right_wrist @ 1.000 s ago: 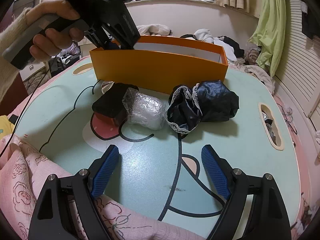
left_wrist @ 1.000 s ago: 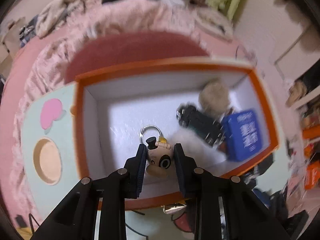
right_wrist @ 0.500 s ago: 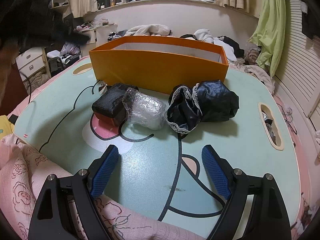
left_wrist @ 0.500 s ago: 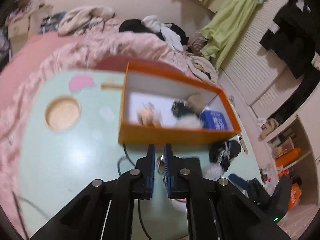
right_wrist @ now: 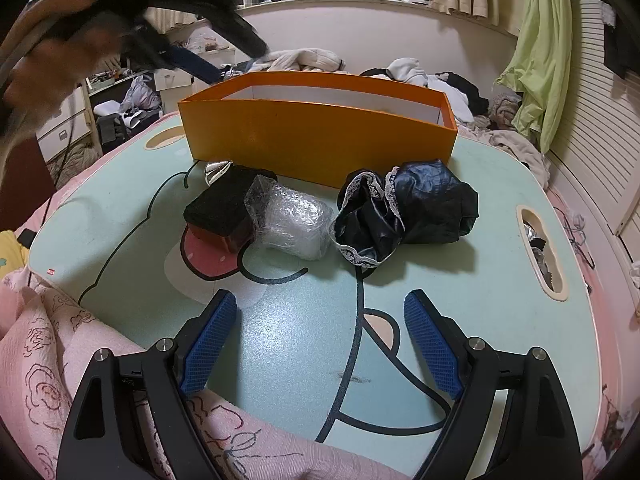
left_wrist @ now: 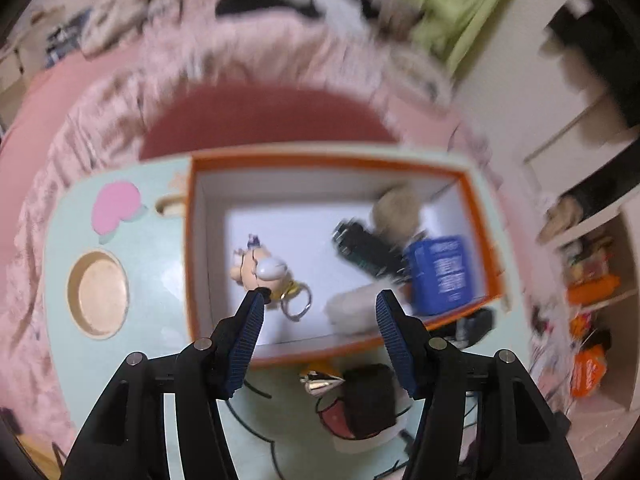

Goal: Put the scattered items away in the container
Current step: 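Pick the white figurine keyring from the box with the left gripper, place it on the table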

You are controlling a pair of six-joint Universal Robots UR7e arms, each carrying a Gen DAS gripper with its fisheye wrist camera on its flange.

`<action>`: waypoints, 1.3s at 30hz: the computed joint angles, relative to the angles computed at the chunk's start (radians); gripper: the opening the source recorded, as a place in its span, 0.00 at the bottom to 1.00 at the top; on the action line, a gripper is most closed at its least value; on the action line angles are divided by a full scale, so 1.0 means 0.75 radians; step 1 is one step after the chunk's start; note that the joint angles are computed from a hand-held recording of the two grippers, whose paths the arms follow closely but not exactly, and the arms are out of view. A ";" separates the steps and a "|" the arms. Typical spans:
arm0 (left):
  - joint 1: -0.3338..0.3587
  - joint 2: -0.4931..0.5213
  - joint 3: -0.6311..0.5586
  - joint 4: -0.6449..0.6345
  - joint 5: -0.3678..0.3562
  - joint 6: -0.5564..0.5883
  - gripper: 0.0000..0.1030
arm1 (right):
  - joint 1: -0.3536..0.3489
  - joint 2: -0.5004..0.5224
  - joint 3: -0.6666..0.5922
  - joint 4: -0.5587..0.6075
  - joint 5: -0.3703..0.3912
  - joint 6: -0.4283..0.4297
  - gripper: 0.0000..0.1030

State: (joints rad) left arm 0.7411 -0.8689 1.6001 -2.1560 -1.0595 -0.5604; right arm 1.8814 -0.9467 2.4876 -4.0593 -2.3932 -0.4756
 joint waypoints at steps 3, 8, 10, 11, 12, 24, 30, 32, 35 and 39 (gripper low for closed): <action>-0.012 0.088 -0.102 0.184 0.168 -0.065 0.53 | 0.003 -0.002 0.004 0.000 -0.002 0.002 0.83; -0.014 0.232 -0.235 0.481 0.377 -0.111 0.35 | 0.002 -0.001 0.001 0.001 -0.003 0.003 0.83; -0.025 0.269 -0.258 0.556 0.439 -0.122 0.34 | 0.008 0.001 0.001 0.004 -0.008 0.005 0.84; -0.032 0.275 -0.262 0.574 0.459 -0.124 0.34 | 0.010 0.002 0.000 0.006 -0.011 0.008 0.84; -0.038 0.279 -0.264 0.588 0.474 -0.115 0.34 | 0.012 0.000 0.003 0.007 -0.011 0.014 0.84; -0.046 0.173 -0.044 0.073 0.452 0.111 0.33 | 0.016 -0.012 0.006 0.023 -0.016 0.019 0.84; -0.103 -0.046 0.258 -0.596 0.297 0.232 0.33 | 0.017 -0.014 0.007 0.025 -0.016 0.021 0.84; -0.136 -0.146 0.380 -0.726 0.241 0.230 0.33 | 0.019 -0.013 0.007 0.025 -0.019 0.023 0.84; -0.177 -0.263 0.551 -0.760 0.249 0.105 0.33 | 0.016 -0.014 0.007 0.024 -0.016 0.020 0.84; -0.150 -0.287 0.708 -0.786 0.247 -0.054 0.33 | 0.018 -0.014 0.007 0.027 -0.019 0.024 0.84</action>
